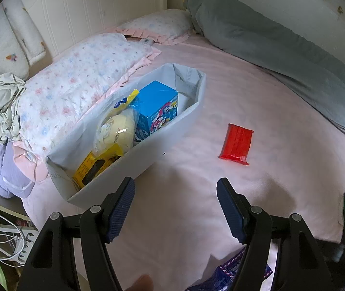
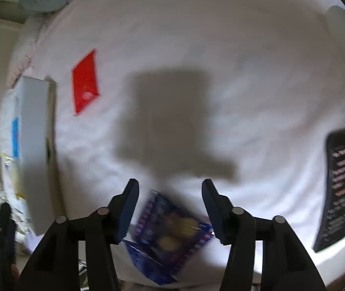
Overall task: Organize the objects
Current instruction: 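Lift the blue snack bag with the right gripper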
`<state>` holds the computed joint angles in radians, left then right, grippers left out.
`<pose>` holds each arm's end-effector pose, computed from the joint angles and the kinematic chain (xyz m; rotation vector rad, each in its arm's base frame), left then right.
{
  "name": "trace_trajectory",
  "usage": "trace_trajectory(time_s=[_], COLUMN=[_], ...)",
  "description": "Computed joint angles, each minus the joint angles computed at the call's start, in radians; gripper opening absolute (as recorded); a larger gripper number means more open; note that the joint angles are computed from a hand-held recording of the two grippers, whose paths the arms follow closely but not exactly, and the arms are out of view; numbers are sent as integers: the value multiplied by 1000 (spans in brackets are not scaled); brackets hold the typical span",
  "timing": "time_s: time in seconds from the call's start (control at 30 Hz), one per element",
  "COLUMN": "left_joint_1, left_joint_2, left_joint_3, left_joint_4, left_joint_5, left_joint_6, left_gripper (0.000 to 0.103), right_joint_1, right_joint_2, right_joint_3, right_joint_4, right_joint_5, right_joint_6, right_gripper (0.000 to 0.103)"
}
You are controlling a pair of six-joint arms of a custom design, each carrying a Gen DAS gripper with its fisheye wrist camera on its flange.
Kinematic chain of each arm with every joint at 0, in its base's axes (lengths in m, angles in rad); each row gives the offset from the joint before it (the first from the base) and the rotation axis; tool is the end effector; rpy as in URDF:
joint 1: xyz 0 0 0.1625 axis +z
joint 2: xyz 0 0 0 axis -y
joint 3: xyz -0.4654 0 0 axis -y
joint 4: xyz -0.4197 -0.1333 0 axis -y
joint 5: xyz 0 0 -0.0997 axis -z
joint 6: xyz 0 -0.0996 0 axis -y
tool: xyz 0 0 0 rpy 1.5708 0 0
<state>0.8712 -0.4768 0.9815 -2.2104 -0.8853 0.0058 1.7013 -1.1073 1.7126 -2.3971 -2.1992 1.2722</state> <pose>-0.4229 -0.8074 0.1102 0.8077 2.3690 -0.4625 0.1611 -0.6527 0.2832 -1.5352 -2.2112 0.7921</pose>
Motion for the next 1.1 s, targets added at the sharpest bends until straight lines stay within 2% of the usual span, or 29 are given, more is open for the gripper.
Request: trace_trajectory(time_s=[0.07, 0.17, 0.23, 0.3, 0.37, 0.4, 0.53, 0.63, 0.7, 0.83, 1.0, 1.1], left_joint_1=[0, -1, -1, -1, -1, -1, 2, 6, 11, 20, 25, 25], left_joint_2=[1, 2, 2, 3, 3, 3, 4, 4, 4, 6, 10, 6], left_joint_3=[-2, 0, 1, 0, 0, 0, -6, -14, -20, -36, -50, -43], left_joint_4=[3, 3, 3, 3, 3, 3, 7, 21, 30, 48, 69, 58], left_joint_5=[-2, -5, -7, -8, -7, -6, -11, -22, -29, -40, -51, -51], left_joint_6=[0, 1, 5, 6, 5, 3, -5, -10, -13, -31, -47, -42], left_gripper=[69, 69, 69, 69, 69, 69, 69, 69, 69, 69, 69, 69], right_joint_1=[-12, -28, -28, -25, -28, -29, -19, -5, 5, 11, 1, -5], right_joint_2=[-12, -5, 16, 35, 56, 66, 147, 223, 250, 237, 158, 104], right_joint_3=[14, 39, 25, -2, -30, -45, -192, -316, -360, -336, -207, -125], right_joint_4=[52, -20, -33, -1, 25, 48, 320, 554, 625, 580, 371, 240], right_joint_5=[60, 167, 208, 203, 202, 202, 142, 81, 49, 41, 59, 54], right_joint_6=[23, -66, -115, -119, -121, -120, -132, -144, -139, -166, -170, -161], right_gripper=[52, 52, 54, 60, 78, 80, 91, 93, 92, 83, 68, 52])
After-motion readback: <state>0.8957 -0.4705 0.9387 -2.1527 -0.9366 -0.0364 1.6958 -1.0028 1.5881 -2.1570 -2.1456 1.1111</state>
